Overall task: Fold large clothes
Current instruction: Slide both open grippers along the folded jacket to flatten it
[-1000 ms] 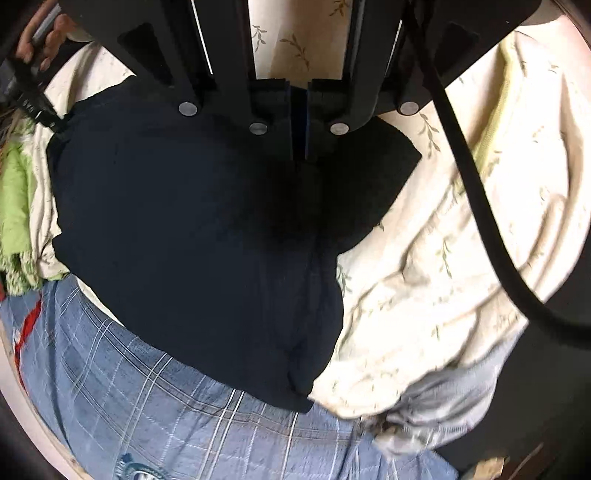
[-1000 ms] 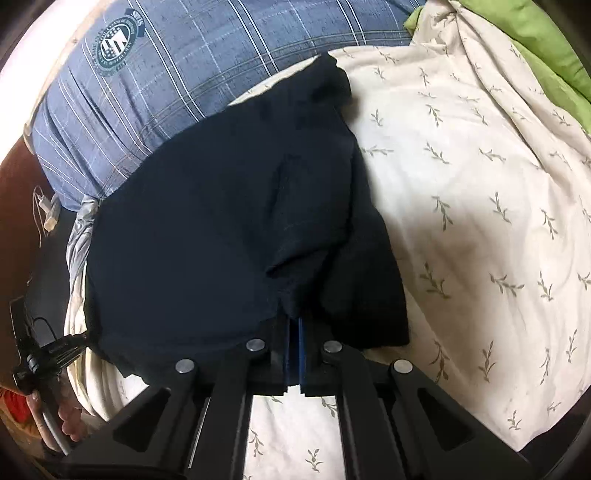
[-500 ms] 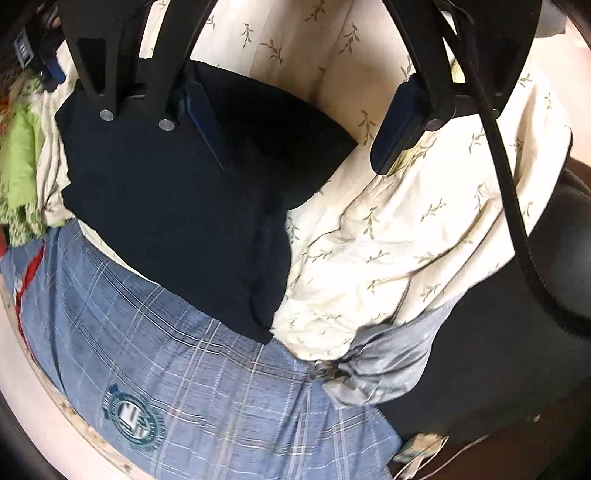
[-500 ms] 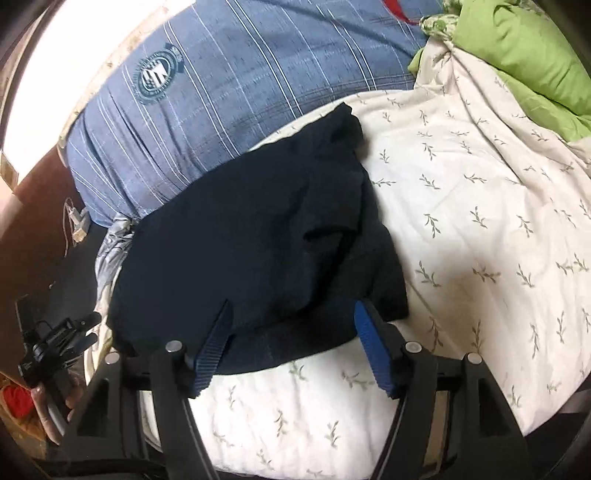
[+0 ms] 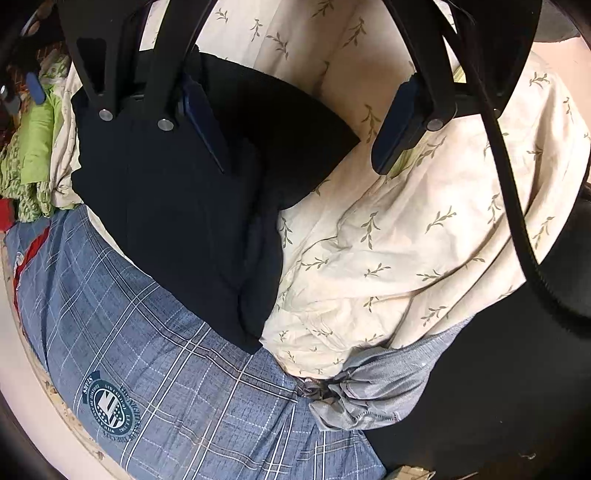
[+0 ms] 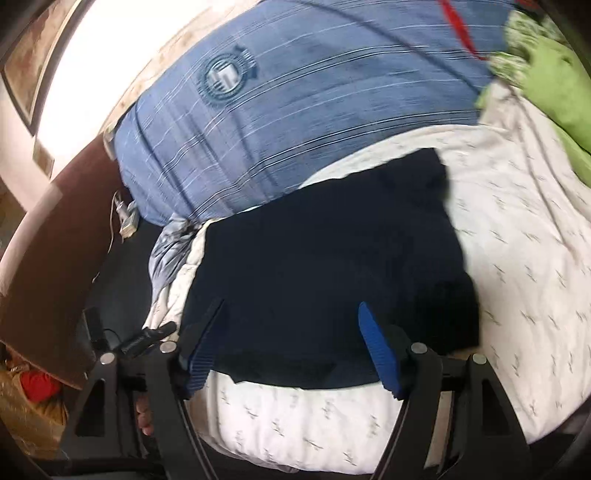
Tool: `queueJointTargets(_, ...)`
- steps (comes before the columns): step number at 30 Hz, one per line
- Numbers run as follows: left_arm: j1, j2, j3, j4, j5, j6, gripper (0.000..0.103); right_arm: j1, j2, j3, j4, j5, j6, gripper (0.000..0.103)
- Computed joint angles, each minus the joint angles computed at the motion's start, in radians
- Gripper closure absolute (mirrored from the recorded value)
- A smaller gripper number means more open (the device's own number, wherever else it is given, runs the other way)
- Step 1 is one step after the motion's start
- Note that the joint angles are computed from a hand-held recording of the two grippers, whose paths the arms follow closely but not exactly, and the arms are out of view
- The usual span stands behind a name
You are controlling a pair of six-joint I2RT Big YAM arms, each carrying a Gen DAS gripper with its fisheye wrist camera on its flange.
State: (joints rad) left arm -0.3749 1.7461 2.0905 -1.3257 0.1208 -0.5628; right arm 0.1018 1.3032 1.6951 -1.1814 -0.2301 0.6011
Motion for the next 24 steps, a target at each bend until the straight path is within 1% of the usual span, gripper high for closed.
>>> queueJointTargets(3, -0.001, 0.009, 0.011, -0.007, -0.003, 0.004, 0.023, 0.003, 0.068, 0.057, -0.012, -0.074, 0.005, 0.03)
queueJointTargets(7, 0.003, 0.028, 0.029, -0.016, 0.01, -0.002, 0.023, 0.016, 0.167, 0.14, -0.053, -0.106, 0.004, 0.03)
queueJointTargets(11, 0.003, 0.047, 0.049, -0.03, 0.02, -0.005, 0.023, 0.016, 0.26, 0.198, -0.081, -0.19, 0.034, 0.03)
queueJointTargets(13, 0.005, 0.047, 0.049, -0.024, 0.036, -0.009, 0.023, 0.02, 0.291, 0.221, -0.092, -0.21, 0.041, 0.03)
queueJointTargets(14, 0.006, 0.046, 0.047, -0.02, 0.037, -0.007, 0.023, 0.024, 0.312, 0.24, -0.106, -0.219, 0.041, 0.03)
queueJointTargets(16, 0.004, 0.056, 0.059, -0.033, 0.037, 0.001, 0.023, 0.033, 0.337, 0.269, -0.121, -0.225, 0.034, 0.03)
queueJointTargets(20, 0.007, 0.084, 0.086, -0.061, 0.078, -0.002, 0.022, 0.045, 0.386, 0.334, -0.156, -0.234, 0.016, 0.03)
queueJointTargets(24, 0.006, 0.11, 0.112, -0.079, 0.11, -0.003, 0.021, 0.062, 0.458, 0.443, -0.237, -0.222, -0.026, 0.03)
